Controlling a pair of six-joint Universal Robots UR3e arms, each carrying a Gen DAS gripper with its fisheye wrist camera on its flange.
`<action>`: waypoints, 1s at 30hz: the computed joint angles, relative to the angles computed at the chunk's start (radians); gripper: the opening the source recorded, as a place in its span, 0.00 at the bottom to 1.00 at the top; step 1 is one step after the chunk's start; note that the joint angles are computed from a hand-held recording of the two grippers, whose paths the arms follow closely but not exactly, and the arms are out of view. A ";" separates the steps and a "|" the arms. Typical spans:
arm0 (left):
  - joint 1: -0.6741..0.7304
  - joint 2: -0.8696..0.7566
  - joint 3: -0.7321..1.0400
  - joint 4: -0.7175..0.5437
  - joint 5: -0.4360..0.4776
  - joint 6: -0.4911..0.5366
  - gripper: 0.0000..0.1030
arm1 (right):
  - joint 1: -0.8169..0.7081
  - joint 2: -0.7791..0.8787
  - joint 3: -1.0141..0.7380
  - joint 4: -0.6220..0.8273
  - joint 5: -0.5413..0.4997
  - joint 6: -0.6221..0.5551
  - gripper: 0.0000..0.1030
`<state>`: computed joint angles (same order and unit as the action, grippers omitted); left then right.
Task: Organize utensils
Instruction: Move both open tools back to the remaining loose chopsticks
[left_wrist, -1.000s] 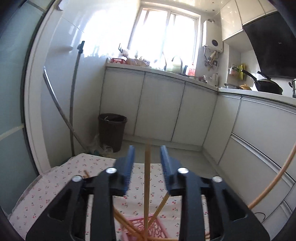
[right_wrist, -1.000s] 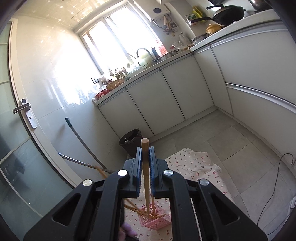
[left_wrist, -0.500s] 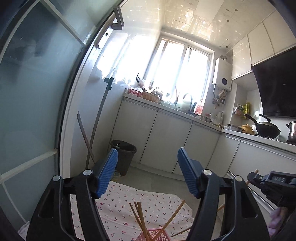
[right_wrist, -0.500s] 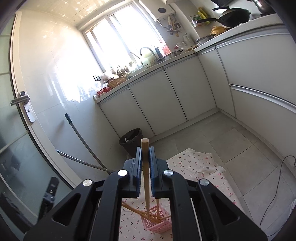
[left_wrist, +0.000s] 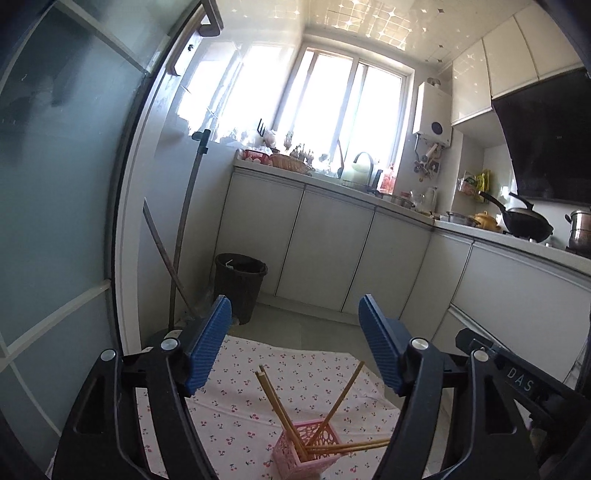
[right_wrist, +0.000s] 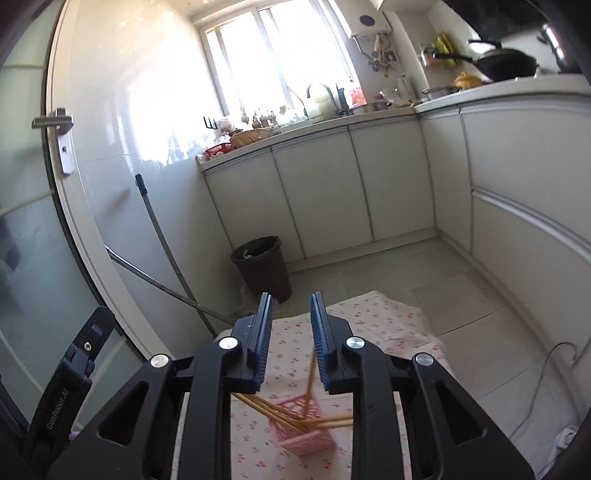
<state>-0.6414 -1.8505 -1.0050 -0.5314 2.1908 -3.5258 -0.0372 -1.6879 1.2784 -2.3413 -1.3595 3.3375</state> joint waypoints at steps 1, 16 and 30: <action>-0.010 -0.001 -0.001 -0.019 0.011 -0.002 0.70 | 0.009 -0.024 0.027 -0.003 -0.031 -0.013 0.29; -0.158 0.059 -0.161 -0.163 0.142 -0.090 0.89 | 0.027 -0.323 0.394 0.012 -0.232 -0.119 0.67; -0.205 0.066 -0.204 -0.257 0.140 -0.127 0.93 | -0.091 -0.527 0.573 0.089 -0.272 -0.122 0.91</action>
